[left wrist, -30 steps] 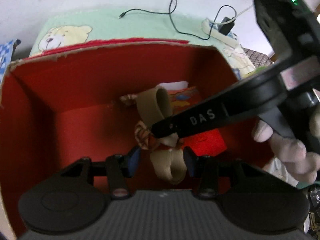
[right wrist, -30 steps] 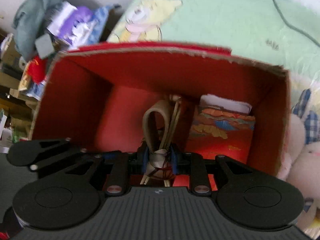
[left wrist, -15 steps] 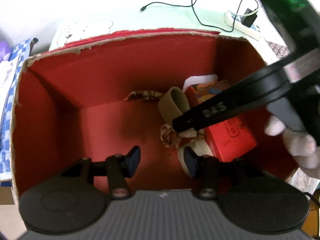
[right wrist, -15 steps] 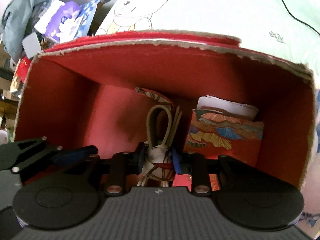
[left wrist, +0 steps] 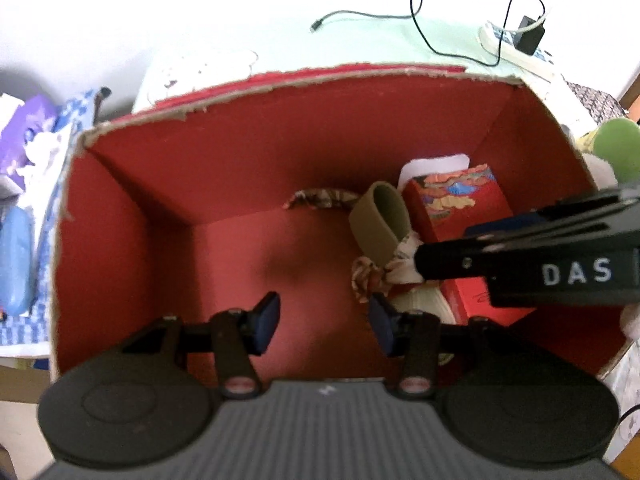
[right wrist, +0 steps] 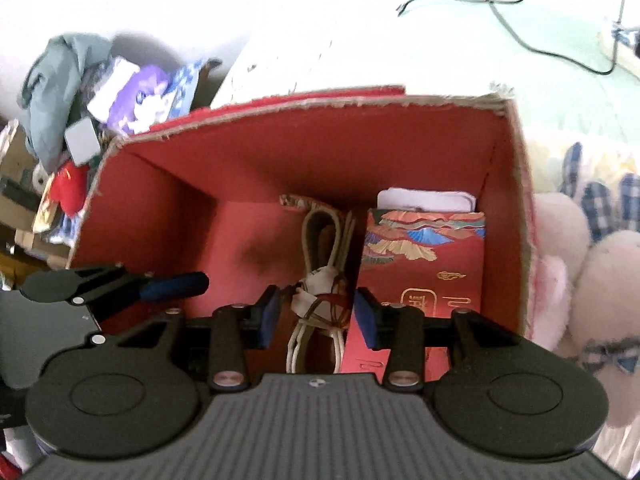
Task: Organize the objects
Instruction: 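Lower the beige strap item into the red cardboard box and open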
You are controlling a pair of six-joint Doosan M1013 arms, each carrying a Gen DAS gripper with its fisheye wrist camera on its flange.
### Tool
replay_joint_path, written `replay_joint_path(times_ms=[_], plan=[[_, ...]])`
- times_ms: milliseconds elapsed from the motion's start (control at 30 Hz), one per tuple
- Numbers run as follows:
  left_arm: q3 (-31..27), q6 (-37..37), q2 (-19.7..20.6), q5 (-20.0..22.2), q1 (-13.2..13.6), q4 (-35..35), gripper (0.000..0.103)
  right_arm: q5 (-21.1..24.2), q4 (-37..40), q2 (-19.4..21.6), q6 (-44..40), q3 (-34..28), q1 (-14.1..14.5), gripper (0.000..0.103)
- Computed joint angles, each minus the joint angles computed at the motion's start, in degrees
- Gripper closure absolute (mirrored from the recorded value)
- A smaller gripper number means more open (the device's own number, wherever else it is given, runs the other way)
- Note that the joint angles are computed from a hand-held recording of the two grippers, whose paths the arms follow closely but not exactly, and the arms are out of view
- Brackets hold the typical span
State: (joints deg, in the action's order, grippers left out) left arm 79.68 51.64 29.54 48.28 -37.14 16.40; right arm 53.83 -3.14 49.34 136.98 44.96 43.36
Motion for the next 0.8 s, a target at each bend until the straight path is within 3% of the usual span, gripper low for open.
replay_joint_path(times_ms=[200, 500, 800], plan=[[0.9, -6.7, -1.5, 1.2, -2.1, 8.5, 0.042, -7.6, -6.2, -4.2, 7.6, 7.3, 1.3, 0.059], [2.3, -13.6, -3.3, 4.5, -4.6, 13.5, 0.040, -11.3, -16.2, -7.5, 17.0, 12.9, 3.4, 0.058], [3.7, -21.2, -4.9, 8.1, -7.0, 17.5, 0.039, -13.0, -18.8, -10.3, 19.0, 17.6, 4.5, 0.058]])
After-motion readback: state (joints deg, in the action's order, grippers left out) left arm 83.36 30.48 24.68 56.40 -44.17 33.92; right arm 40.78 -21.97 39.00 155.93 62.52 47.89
